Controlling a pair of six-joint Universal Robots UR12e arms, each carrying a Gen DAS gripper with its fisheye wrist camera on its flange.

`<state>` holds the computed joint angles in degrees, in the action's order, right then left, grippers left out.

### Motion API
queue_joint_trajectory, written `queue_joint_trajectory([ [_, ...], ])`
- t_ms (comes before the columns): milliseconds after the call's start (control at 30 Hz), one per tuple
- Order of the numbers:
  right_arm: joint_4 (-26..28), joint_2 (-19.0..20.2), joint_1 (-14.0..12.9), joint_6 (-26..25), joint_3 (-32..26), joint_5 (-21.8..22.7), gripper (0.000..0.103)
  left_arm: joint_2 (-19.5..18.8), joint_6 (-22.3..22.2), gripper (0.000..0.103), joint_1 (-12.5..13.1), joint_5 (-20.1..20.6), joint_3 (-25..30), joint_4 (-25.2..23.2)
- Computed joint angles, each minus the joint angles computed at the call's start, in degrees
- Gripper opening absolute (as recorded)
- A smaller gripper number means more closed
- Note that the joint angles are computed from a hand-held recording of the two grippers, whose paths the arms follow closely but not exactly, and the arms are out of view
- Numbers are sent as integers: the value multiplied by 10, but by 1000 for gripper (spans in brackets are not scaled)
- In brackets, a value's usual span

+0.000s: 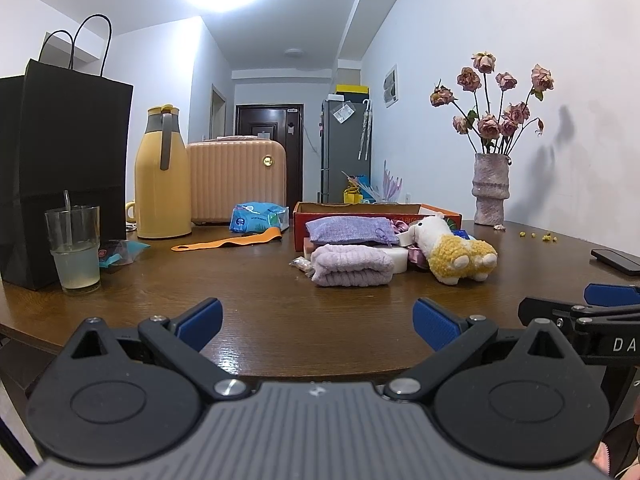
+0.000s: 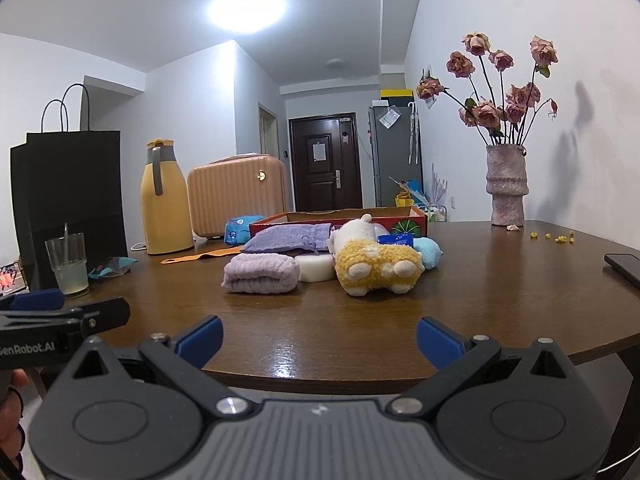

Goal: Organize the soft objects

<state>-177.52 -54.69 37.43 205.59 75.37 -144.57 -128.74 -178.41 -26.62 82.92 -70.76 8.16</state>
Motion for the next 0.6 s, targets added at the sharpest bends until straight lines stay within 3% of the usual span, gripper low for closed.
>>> queue_joint_trajectory([
  [600, -1, 1, 0, -3, -1, 2, 103, 0, 3, 103, -1, -1, 0, 3],
])
